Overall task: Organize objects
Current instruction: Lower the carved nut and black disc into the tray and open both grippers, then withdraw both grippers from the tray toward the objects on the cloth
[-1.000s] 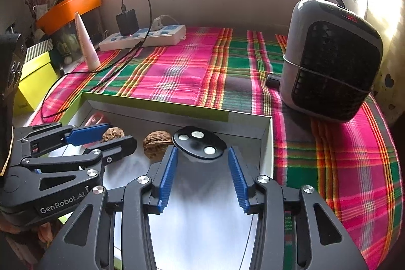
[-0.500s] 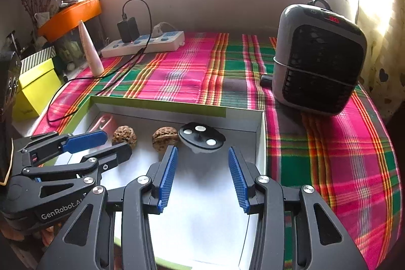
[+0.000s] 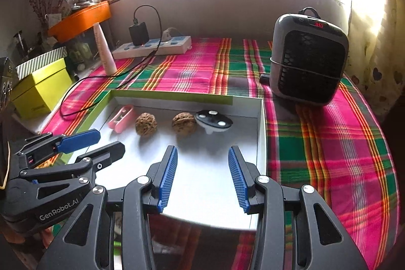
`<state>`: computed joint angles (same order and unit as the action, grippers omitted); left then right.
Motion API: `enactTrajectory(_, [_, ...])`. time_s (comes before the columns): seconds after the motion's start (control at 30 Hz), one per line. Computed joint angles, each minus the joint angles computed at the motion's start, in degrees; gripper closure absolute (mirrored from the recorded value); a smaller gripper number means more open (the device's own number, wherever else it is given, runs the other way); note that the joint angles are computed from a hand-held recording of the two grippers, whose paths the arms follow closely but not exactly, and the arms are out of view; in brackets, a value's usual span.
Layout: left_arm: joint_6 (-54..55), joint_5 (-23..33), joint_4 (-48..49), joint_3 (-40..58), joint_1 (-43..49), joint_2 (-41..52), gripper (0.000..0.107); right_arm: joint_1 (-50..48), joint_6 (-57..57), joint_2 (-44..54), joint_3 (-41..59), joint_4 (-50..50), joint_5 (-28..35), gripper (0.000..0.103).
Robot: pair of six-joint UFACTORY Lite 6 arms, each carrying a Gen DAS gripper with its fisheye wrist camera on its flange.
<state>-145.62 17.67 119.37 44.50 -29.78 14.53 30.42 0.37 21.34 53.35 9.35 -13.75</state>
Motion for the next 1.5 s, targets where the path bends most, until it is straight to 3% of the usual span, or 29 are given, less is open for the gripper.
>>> enactTrajectory(0.6, [-2.5, 8.2, -8.4, -16.2, -11.5, -13.6, 0.062, 4.6, 2.9, -12.5, -16.8, 2.5, -5.9, 0.060])
enactTrajectory(0.9, [-4.8, 10.9, -11.4, -24.1, -16.2, -20.4, 0.062, 8.9, -5.8, -16.9, -23.8, 13.4, -9.4, 0.060])
enactTrajectory(1.03, [-4.8, 12.9, -13.3, -27.6, -19.3, -23.5, 0.061, 9.7, -4.0, -18.8, -27.0, 12.8, -10.4, 0.060])
enactTrajectory(1.5, [-18.1, 10.7, -2.1, -35.4, -16.3, -26.5, 0.058, 12.0, -2.8, -20.3, -31.5, 13.6, -12.6, 0.060])
